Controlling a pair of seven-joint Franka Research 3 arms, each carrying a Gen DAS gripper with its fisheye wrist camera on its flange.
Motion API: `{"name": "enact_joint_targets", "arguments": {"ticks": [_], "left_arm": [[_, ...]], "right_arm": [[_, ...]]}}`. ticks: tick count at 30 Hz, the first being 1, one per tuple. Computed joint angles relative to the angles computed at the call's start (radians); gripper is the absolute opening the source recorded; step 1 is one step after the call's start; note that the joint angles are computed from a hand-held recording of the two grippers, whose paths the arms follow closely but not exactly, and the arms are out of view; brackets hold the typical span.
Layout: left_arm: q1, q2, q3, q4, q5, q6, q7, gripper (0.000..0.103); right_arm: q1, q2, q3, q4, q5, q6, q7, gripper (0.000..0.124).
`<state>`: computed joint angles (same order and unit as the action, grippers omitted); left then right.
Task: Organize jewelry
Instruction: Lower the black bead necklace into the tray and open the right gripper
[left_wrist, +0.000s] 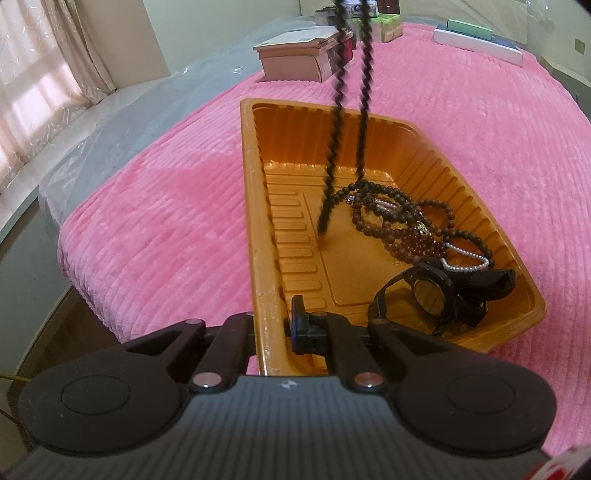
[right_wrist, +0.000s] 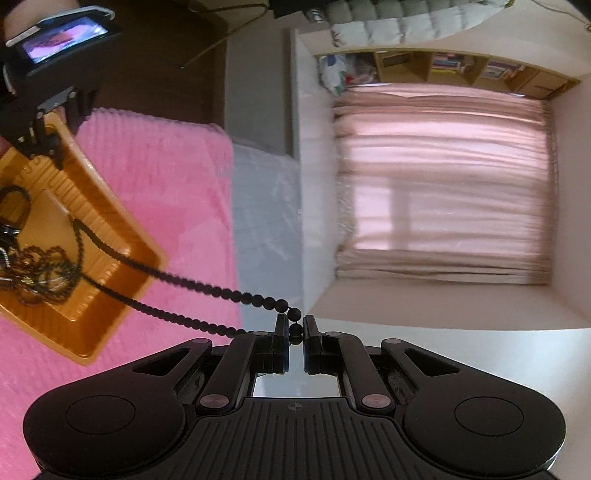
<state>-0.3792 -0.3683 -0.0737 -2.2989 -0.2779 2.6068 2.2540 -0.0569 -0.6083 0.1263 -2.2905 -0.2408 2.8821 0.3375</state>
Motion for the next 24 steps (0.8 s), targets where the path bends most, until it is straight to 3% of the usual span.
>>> {"name": "enact_joint_targets", "arguments": {"ticks": [13, 24], "left_arm": [[0.003, 0.005, -0.003, 0.001, 0.001, 0.001, -0.009, 0.003], [0.006, 0.009, -0.004, 0.003, 0.0, 0.0, -0.01, 0.003]], "right_arm": [[0.039, 0.013, 0.003, -0.056, 0.017, -0.088, 0.031, 0.007], [0.044, 0.025, 0.002, -0.065, -0.004, -0.1, 0.058, 0.007]]}}
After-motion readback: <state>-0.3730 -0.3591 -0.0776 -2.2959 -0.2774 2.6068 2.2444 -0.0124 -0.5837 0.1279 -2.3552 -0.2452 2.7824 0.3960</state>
